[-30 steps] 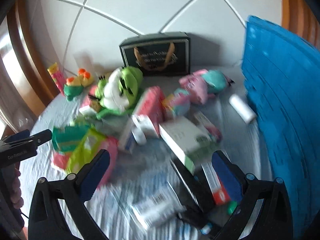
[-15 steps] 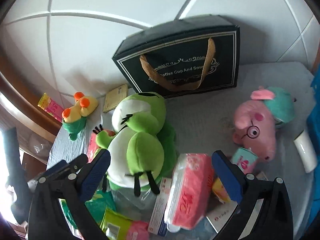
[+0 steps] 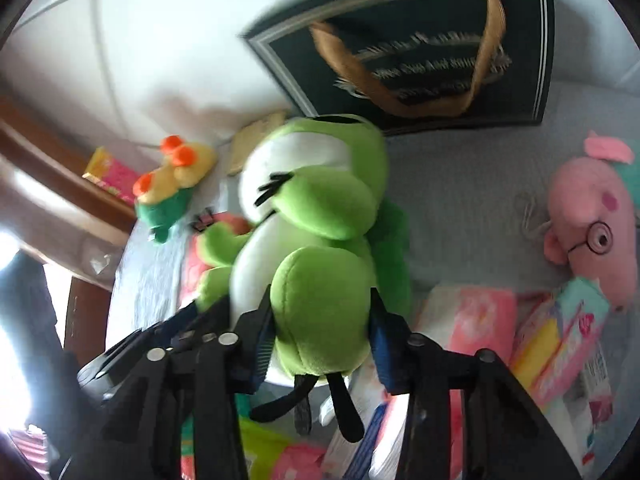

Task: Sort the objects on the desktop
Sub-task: 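Close both grippers on the green frog plush from either side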

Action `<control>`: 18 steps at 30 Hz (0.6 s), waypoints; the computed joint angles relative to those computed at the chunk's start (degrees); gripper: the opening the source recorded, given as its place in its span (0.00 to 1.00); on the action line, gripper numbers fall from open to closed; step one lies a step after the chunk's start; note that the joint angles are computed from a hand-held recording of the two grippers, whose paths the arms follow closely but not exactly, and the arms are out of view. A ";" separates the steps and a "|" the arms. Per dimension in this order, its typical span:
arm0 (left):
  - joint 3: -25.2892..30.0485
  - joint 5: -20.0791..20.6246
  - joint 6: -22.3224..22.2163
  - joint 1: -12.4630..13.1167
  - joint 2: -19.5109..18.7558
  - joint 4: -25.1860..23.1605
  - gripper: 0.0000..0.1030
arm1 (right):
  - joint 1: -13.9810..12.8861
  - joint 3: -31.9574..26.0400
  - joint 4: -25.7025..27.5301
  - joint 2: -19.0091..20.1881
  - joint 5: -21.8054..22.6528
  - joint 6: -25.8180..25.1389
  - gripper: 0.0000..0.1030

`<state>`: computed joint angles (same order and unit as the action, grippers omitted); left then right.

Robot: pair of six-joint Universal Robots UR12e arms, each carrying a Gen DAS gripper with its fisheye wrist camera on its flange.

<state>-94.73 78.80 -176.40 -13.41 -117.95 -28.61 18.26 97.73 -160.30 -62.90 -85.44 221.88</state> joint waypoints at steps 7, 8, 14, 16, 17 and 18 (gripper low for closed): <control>-10.91 -5.55 5.66 2.79 11.29 2.16 0.00 | 4.05 6.86 -6.62 -6.29 0.88 3.06 0.38; -12.56 -7.12 7.42 3.32 13.30 1.33 0.01 | 5.23 7.82 -7.02 -7.56 0.55 3.45 0.38; -20.58 -2.47 13.92 4.15 20.99 -0.10 0.02 | 11.56 11.19 -8.45 -11.10 1.70 8.12 0.24; -22.07 -1.25 13.52 4.58 21.96 -0.55 0.11 | 13.10 12.08 -7.27 -11.80 -1.74 9.94 0.24; -22.62 -1.03 13.10 4.76 22.22 -0.76 0.16 | 13.51 12.40 -6.25 -11.99 -2.77 11.09 0.24; -23.16 -0.82 12.68 4.95 22.48 -0.96 0.31 | 13.92 12.69 -5.21 -12.17 -3.77 12.26 0.24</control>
